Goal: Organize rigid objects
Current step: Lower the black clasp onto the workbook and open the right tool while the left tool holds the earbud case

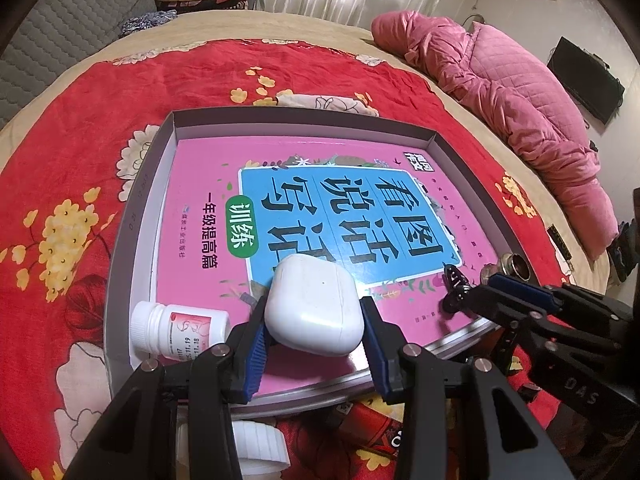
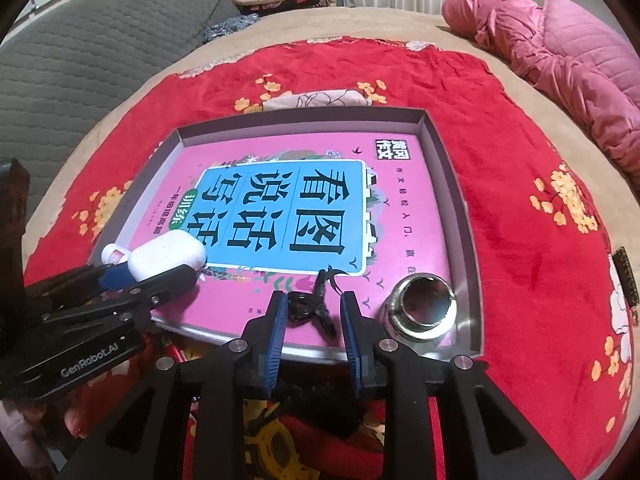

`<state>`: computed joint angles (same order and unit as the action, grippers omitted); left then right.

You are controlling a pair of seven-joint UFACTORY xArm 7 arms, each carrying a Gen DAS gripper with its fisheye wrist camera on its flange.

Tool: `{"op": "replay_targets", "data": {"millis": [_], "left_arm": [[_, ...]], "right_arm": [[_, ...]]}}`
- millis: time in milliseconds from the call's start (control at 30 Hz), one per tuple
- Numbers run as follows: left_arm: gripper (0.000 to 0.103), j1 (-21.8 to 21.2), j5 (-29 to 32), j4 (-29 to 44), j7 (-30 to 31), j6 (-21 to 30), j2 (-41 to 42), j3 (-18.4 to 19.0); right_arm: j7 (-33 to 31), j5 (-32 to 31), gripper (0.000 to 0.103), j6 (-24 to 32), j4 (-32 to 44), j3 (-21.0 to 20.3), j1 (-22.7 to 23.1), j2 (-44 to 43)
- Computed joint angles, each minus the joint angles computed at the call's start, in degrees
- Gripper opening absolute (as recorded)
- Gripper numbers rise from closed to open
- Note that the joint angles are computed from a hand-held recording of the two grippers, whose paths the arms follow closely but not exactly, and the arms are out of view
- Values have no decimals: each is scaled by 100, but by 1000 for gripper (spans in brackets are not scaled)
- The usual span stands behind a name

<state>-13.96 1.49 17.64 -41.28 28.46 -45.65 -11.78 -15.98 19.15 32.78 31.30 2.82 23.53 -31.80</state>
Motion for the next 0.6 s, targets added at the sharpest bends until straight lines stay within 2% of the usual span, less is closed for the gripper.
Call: {"op": "replay_targets", "data": {"millis": [600], "left_arm": [[43, -17, 76, 76, 57, 203, 5, -21]], "right_arm": [[175, -102, 30, -1, -44, 9, -22, -273]]}}
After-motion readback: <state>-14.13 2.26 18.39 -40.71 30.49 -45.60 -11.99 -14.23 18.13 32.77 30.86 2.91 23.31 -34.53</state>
